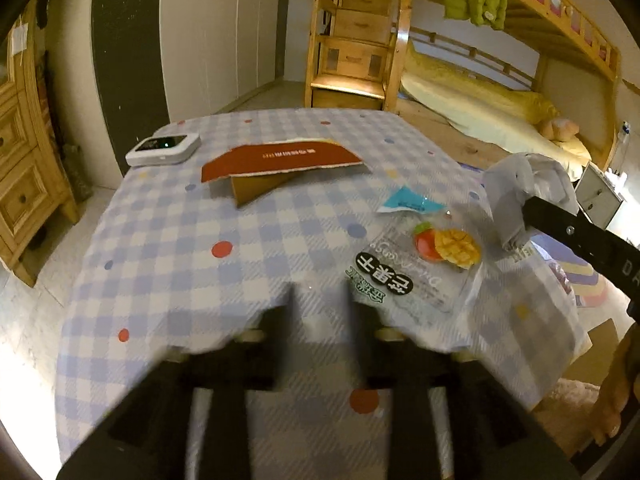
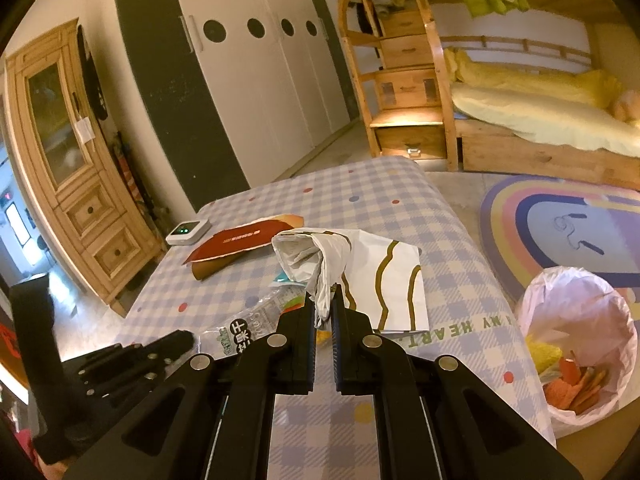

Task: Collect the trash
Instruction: 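Hold the white cloth in the right gripper while the left gripper reaches the clear plastic bag, then close the left gripper on the clear plastic bag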

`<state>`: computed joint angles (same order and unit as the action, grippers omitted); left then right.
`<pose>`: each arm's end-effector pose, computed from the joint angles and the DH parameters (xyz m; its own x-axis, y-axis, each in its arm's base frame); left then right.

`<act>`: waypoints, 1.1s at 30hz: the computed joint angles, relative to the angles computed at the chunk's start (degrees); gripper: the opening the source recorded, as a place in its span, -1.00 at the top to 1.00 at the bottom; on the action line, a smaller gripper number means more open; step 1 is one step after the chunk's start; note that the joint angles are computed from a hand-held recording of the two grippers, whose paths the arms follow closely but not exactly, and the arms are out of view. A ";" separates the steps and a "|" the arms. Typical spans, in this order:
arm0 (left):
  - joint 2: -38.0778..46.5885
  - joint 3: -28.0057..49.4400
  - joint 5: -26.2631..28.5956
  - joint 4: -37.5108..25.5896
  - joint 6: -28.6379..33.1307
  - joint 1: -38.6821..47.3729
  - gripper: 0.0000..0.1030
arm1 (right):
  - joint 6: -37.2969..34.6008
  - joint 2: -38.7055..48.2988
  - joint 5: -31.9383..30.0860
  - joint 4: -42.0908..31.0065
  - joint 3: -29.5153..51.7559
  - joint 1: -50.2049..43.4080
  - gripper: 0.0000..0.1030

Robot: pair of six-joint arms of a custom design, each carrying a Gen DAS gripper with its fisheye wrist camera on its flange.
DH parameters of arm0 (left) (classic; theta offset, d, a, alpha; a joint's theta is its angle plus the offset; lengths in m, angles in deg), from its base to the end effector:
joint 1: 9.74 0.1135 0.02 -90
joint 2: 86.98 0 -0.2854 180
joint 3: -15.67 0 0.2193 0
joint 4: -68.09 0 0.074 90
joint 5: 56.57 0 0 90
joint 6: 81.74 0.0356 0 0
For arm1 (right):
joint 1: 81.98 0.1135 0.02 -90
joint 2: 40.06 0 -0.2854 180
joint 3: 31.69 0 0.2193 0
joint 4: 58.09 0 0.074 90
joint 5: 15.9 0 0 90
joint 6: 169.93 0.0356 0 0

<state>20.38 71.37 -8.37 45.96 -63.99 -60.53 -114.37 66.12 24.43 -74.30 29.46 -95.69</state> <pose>0.1886 -0.1936 0.1174 -0.6232 -0.3593 -0.6947 -0.4379 0.8962 -0.0707 0.2991 -0.0450 0.1474 -0.5876 -0.2334 -0.7748 -0.6490 0.7077 0.2790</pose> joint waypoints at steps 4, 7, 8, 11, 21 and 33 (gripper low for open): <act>-0.61 -1.22 1.65 2.76 1.85 1.66 0.16 | -0.36 2.68 7.20 -3.62 2.37 2.94 0.87; -2.24 -4.10 3.23 6.54 2.53 3.38 0.16 | 0.23 3.88 14.52 -2.48 1.80 6.08 0.87; -2.66 -4.92 3.70 7.73 3.00 3.77 0.16 | -0.04 3.06 15.99 -0.66 0.40 6.76 0.88; -3.25 -6.68 5.12 11.28 5.34 4.61 0.16 | -0.24 1.24 18.49 4.93 -3.74 8.64 0.87; -4.43 -11.56 11.06 22.42 10.54 7.77 0.44 | -1.83 1.32 17.73 7.19 -5.43 11.12 0.87; -2.13 -7.97 13.24 22.23 11.43 8.74 0.60 | -2.45 2.04 15.49 2.70 -3.02 10.43 0.87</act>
<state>18.25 63.40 4.87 68.19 -52.56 -51.79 -116.82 68.16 39.92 -71.60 26.44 -85.26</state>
